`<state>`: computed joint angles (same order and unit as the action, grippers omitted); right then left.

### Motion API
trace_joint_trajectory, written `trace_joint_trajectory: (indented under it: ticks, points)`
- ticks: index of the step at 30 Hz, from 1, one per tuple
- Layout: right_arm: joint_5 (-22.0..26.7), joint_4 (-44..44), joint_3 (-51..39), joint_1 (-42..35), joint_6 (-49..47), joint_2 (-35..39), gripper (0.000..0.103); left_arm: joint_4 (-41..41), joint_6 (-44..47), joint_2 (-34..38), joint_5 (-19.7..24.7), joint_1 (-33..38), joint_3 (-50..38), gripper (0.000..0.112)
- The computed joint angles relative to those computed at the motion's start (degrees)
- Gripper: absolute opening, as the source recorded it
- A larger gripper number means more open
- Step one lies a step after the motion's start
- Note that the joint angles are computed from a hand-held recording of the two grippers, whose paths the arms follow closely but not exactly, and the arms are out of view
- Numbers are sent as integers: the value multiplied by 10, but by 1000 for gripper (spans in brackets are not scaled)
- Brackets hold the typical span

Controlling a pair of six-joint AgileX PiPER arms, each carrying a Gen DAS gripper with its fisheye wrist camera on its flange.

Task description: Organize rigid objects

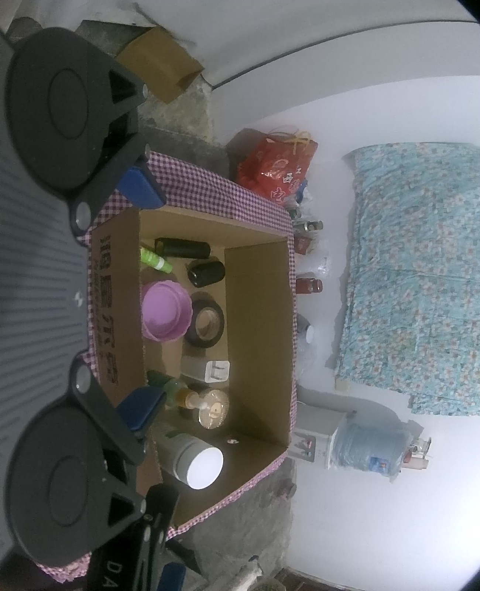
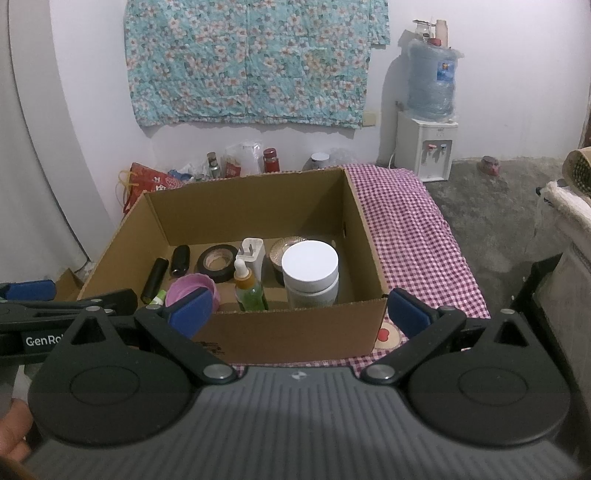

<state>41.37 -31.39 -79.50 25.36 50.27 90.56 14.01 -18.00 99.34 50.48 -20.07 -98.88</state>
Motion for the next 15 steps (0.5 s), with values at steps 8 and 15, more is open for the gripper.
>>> trace_joint_trajectory:
  ticks: [8,15]
  points:
    - [-2,0,1,-1,0,0,101,1,-2,1,1,-1,-1,103]
    - [1,-1,0,1,2,-1,102,5,-8,0,-2,-5,3,103]
